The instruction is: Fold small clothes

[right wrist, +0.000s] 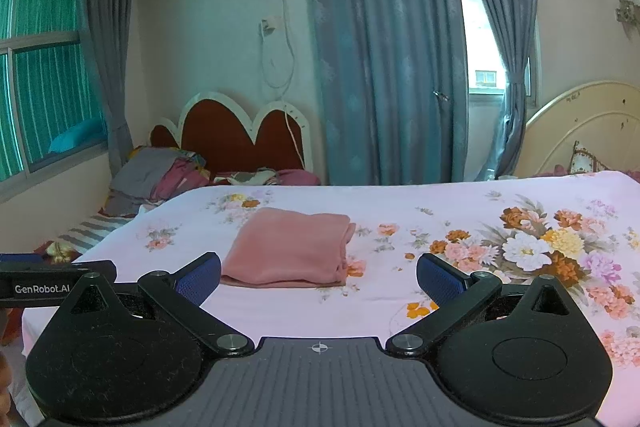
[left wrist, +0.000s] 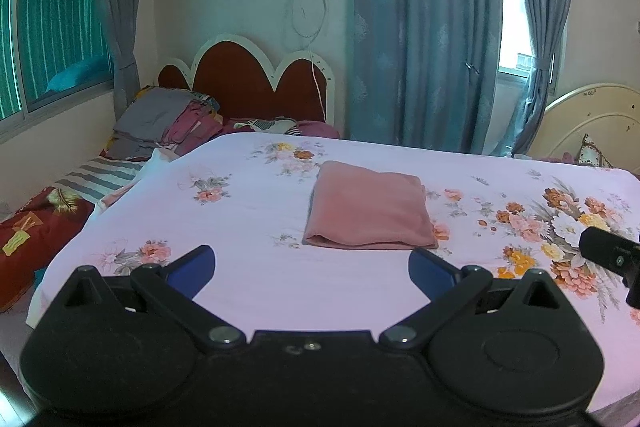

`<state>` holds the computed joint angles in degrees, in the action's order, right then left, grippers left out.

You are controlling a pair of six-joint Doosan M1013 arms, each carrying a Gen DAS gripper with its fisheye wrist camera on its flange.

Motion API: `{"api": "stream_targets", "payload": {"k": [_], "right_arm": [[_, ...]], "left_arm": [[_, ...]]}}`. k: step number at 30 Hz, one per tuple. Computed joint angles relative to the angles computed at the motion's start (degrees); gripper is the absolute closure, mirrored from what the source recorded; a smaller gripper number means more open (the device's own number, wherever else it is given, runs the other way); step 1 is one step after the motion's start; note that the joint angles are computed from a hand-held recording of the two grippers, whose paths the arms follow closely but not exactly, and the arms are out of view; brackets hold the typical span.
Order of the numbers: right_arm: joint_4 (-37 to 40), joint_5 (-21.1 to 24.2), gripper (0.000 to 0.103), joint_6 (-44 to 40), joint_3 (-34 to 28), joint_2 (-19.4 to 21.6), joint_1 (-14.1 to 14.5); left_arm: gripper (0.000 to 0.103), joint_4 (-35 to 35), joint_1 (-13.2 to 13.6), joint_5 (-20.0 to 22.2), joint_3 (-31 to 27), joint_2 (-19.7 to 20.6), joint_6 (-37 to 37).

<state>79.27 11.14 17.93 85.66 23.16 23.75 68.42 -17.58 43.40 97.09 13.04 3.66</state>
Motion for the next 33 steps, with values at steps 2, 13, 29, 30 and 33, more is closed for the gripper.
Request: {"api": "stream_targets", "payload": {"k": [2,13,29,30,33], "right_arm": [[0.4,0.2,0.000,-0.4,0.0,0.0,0.0],[-3.1,0.6,0.000,3.5,-0.5,0.3,-0.2],[-3.5,0.7,0.000,4.3,-0.8,0.6,-0.3],[-3.6,0.8,0.000,4.4,-0.8,0.7,-0.3],[-3.8,0.8,0.000,4.7,-0.9,0.7,-0.3]], "left_arm": [[0.000,-0.1,0.0,0.0,0.0,0.0,0.0],[0.000,-1.2,0.0,-0.1,-0.3,0.1,1.1],[0.000,-1.8,0.3,-0.4,-0.4,0.1,2.1],[0.000,-1.9,0.3,-0.4,-0.4,0.1,2.2],[0.000,-2.1,0.4,-0.4,-0.4,0.1,2.4]]}}
